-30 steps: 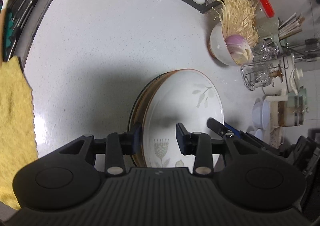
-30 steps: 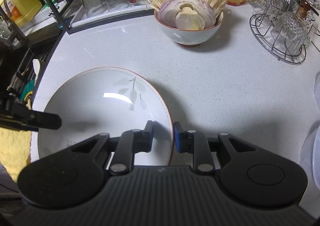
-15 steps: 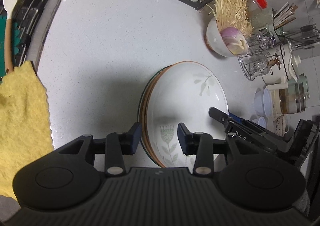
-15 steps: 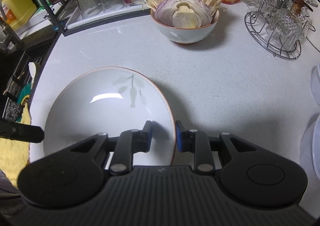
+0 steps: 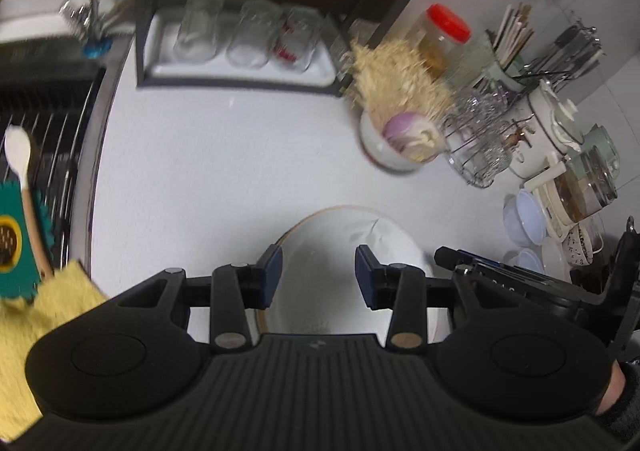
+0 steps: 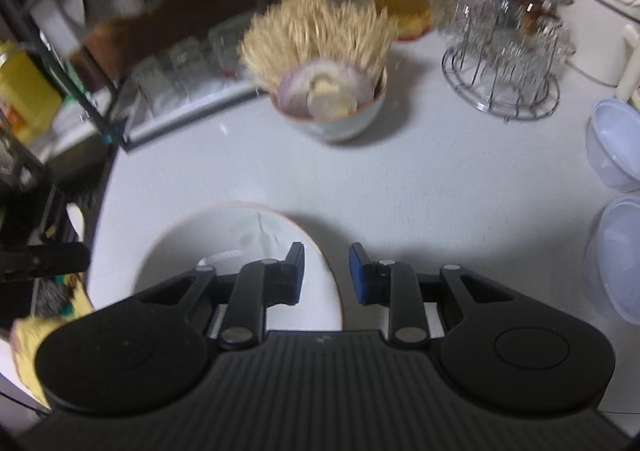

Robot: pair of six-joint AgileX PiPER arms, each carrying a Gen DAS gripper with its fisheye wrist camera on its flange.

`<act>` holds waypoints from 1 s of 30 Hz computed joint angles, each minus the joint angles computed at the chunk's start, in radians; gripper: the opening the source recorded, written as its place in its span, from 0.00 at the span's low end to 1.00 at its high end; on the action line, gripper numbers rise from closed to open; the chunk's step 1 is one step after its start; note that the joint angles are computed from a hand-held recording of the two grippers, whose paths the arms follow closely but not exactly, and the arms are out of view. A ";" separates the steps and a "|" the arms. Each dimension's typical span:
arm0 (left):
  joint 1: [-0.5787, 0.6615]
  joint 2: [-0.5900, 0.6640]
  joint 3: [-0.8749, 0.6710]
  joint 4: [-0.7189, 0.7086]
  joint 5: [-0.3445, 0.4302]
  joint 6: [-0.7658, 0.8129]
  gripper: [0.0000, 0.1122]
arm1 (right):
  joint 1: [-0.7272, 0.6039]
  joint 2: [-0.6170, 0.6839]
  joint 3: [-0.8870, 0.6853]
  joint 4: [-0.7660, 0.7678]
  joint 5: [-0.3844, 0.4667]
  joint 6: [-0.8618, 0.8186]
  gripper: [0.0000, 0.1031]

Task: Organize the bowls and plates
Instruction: 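Open both grippers and pull them back from the plate stack, then move both grippers to the light blue plastic bowl by the kettle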

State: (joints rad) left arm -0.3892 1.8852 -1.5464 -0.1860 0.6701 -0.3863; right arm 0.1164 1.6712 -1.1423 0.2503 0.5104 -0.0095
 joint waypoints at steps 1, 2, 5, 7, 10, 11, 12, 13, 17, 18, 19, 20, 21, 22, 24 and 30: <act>-0.006 0.002 -0.016 0.014 -0.001 0.002 0.41 | 0.000 -0.015 0.000 0.006 -0.003 0.003 0.28; -0.014 0.004 -0.034 0.035 -0.001 -0.004 0.41 | 0.002 -0.031 0.002 0.006 -0.008 0.011 0.28; -0.032 0.016 -0.089 0.078 0.013 -0.005 0.41 | 0.013 -0.071 -0.001 -0.014 -0.029 0.048 0.28; -0.041 0.021 -0.115 0.086 0.015 0.008 0.41 | 0.018 -0.102 0.004 -0.023 -0.042 0.067 0.28; -0.048 0.015 -0.130 0.102 0.014 0.009 0.41 | 0.031 -0.142 0.008 -0.057 -0.052 0.115 0.28; -0.048 0.009 -0.126 0.101 0.011 0.014 0.42 | 0.034 -0.155 0.011 -0.070 -0.057 0.132 0.28; -0.047 0.004 -0.121 0.101 0.007 0.021 0.42 | 0.039 -0.167 0.017 -0.082 -0.065 0.148 0.28; -0.048 0.001 -0.121 0.105 0.009 0.025 0.44 | 0.046 -0.179 0.022 -0.106 -0.073 0.173 0.28; -0.049 0.003 -0.125 0.111 0.013 0.042 0.44 | 0.061 -0.214 0.039 -0.165 -0.097 0.233 0.28; -0.052 0.007 -0.132 0.115 0.015 0.040 0.44 | 0.059 -0.219 0.046 -0.162 -0.107 0.230 0.28; -0.055 0.011 -0.141 0.120 0.019 0.035 0.44 | 0.054 -0.221 0.051 -0.154 -0.115 0.221 0.28; -0.060 0.018 -0.153 0.125 0.022 0.028 0.44 | 0.046 -0.223 0.054 -0.141 -0.119 0.208 0.28; -0.066 0.025 -0.166 0.133 0.022 0.019 0.44 | 0.035 -0.226 0.060 -0.109 -0.127 0.172 0.28; -0.077 0.037 -0.186 0.148 0.023 0.003 0.44 | 0.018 -0.229 0.066 -0.052 -0.133 0.105 0.28; -0.099 0.064 -0.231 0.173 0.031 -0.030 0.44 | -0.018 -0.232 0.071 0.033 -0.126 -0.004 0.28; -0.189 0.195 -0.443 0.242 0.098 -0.134 0.45 | -0.173 -0.275 0.112 0.260 -0.099 -0.333 0.28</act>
State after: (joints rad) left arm -0.5783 2.0801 -1.9892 0.0556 0.7684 -0.5199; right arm -0.0568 1.3964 -1.0303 0.5103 0.4115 -0.3428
